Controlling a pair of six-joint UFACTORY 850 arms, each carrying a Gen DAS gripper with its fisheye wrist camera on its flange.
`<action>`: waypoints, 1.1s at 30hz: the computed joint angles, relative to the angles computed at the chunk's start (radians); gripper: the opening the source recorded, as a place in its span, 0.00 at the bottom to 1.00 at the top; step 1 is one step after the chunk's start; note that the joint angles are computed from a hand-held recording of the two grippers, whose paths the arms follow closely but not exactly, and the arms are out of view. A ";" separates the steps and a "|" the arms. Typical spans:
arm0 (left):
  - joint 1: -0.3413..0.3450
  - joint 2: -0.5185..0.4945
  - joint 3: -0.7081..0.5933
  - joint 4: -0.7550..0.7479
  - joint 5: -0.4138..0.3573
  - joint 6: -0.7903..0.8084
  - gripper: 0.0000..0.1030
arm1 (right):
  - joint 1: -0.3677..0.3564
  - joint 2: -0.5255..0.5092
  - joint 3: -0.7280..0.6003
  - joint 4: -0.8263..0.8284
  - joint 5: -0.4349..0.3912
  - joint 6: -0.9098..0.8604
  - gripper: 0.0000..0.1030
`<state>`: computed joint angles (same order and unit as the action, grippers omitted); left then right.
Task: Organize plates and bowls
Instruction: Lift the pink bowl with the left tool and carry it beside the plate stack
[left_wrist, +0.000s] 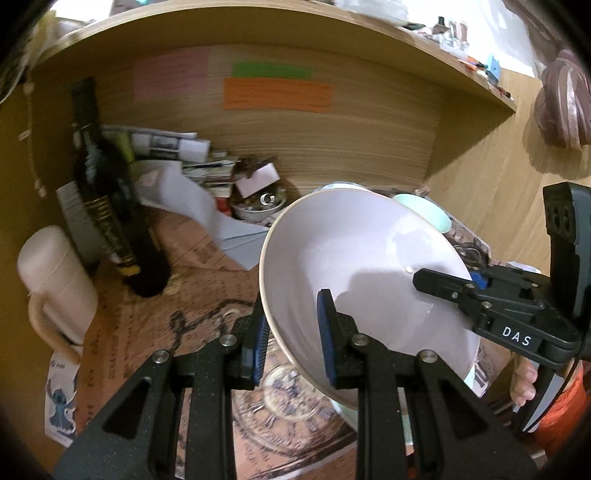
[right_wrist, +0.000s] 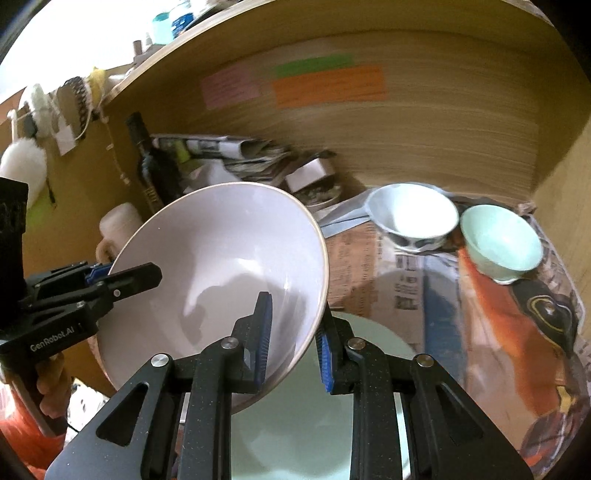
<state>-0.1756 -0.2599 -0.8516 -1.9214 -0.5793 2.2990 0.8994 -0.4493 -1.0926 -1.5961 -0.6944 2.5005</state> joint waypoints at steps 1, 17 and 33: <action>0.009 0.002 0.006 -0.007 -0.001 0.006 0.24 | 0.001 -0.007 -0.010 0.000 0.006 -0.007 0.20; 0.117 -0.037 0.023 -0.029 0.005 0.006 0.24 | -0.019 -0.143 -0.184 0.030 0.145 -0.157 0.20; 0.145 -0.140 -0.042 0.049 0.048 -0.085 0.24 | -0.061 -0.262 -0.324 0.295 0.248 -0.475 0.20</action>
<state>-0.0302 -0.4000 -0.8940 -1.8724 -0.5312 2.2137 0.8384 -0.7112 -1.4166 -1.3007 -0.4466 2.0260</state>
